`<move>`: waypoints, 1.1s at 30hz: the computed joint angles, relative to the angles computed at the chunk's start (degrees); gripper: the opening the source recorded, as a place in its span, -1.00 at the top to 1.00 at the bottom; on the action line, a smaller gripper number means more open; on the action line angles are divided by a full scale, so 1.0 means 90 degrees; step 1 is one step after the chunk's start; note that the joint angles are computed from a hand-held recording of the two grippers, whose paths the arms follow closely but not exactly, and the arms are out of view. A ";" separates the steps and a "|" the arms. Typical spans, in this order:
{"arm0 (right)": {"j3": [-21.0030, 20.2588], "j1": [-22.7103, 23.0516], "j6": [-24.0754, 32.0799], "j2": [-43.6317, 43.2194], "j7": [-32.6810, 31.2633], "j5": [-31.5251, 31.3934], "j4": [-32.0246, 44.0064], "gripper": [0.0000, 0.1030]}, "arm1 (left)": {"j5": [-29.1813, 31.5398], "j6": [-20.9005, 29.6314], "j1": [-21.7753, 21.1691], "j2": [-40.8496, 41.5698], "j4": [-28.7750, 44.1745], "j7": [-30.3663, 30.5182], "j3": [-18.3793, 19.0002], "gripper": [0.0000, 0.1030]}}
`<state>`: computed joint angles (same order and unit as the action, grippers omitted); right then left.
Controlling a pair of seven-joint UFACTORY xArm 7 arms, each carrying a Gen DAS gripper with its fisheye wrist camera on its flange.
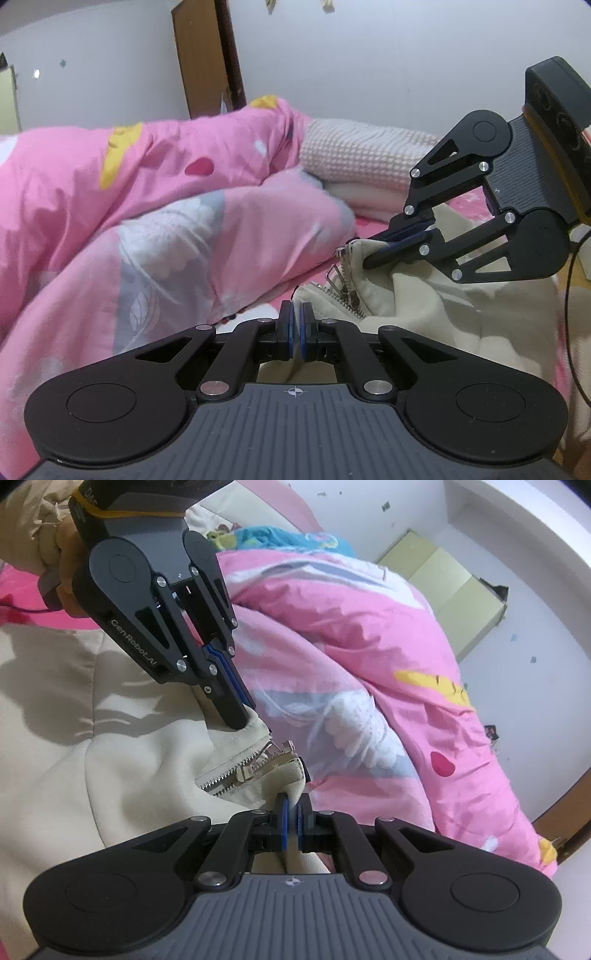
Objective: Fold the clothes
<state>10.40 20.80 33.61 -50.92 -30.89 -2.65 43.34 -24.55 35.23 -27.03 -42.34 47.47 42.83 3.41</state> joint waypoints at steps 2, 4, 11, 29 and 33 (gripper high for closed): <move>-0.0105 0.0024 -0.0104 0.0293 -0.0089 0.0041 0.0000 0.92 | -0.0021 0.0037 0.0002 0.0364 0.0105 0.0033 0.0078 0.97; -0.0201 0.0058 -0.0187 0.0604 -0.0165 0.0111 -0.0014 0.92 | -0.0058 0.0107 0.0066 0.0746 0.0181 0.0048 0.0113 0.96; -0.0566 0.0259 -0.0140 0.1578 -0.0381 0.0677 -0.0112 0.89 | -0.0529 0.0984 0.0523 0.1867 0.0459 -0.0050 0.0075 0.86; -0.1483 0.0878 0.0565 0.0705 0.0361 0.2544 0.0267 0.16 | -0.0097 0.0455 0.1176 -0.1489 -0.1010 -0.1779 0.0002 -0.33; -0.1017 0.0808 0.0856 0.1223 0.0163 0.2406 0.0544 0.16 | 0.0506 0.0583 0.1354 -0.2812 -0.1881 -0.2204 -0.0462 -0.33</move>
